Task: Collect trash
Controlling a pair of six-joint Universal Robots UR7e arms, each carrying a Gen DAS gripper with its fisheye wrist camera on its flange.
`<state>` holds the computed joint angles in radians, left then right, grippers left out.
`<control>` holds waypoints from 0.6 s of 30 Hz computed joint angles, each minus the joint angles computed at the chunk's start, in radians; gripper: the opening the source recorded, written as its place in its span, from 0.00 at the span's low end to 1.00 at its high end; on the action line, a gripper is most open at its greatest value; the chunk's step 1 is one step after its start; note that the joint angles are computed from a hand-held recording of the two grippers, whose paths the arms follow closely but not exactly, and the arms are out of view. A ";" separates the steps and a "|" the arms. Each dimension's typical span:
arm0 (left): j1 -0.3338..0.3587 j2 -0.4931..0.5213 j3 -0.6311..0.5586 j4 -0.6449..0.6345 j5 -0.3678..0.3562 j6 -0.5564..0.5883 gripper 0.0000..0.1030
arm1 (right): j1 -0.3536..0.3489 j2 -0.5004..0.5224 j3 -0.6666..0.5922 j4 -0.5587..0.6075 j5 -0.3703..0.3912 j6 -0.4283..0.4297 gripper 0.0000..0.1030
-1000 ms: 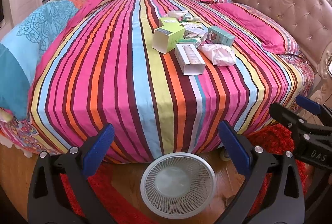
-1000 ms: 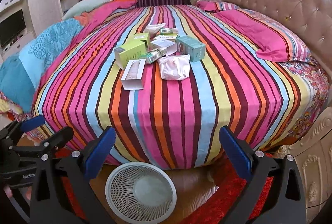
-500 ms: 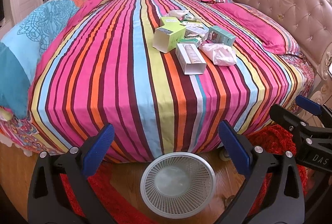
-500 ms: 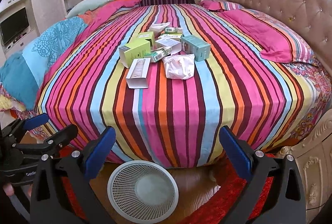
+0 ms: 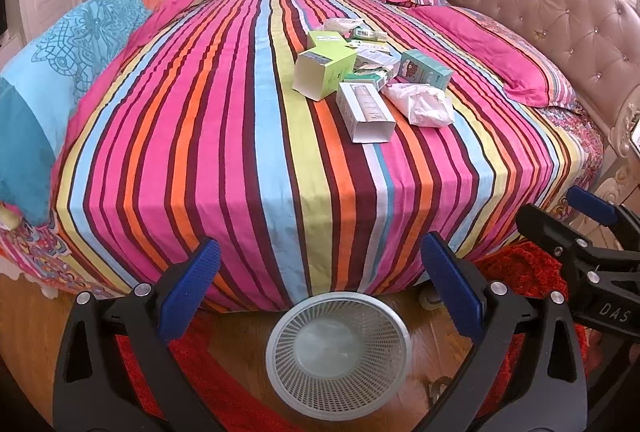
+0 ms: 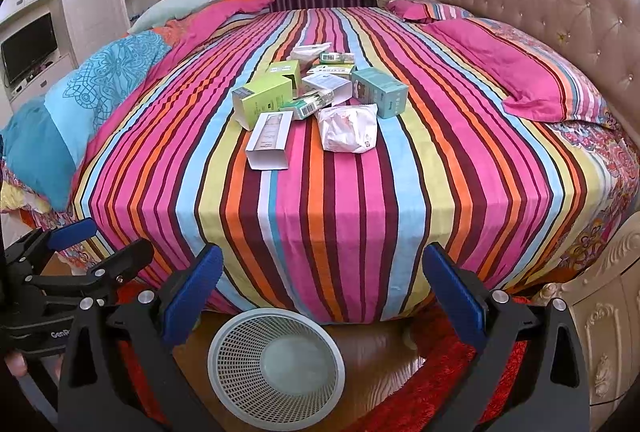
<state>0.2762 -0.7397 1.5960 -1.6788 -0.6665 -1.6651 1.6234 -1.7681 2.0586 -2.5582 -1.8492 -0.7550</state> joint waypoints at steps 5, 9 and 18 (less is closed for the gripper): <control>-0.001 0.003 -0.005 0.011 0.001 -0.004 0.94 | 0.002 -0.001 0.001 0.004 -0.002 -0.001 0.93; -0.001 0.003 -0.006 0.012 0.001 -0.003 0.94 | 0.003 -0.004 0.002 0.003 0.001 -0.002 0.93; -0.001 0.007 -0.007 -0.001 0.000 0.002 0.94 | 0.004 -0.003 0.001 -0.003 -0.001 -0.003 0.93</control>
<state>0.2751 -0.7331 1.5888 -1.6799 -0.6665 -1.6636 1.6279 -1.7707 2.0596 -2.5611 -1.8506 -0.7581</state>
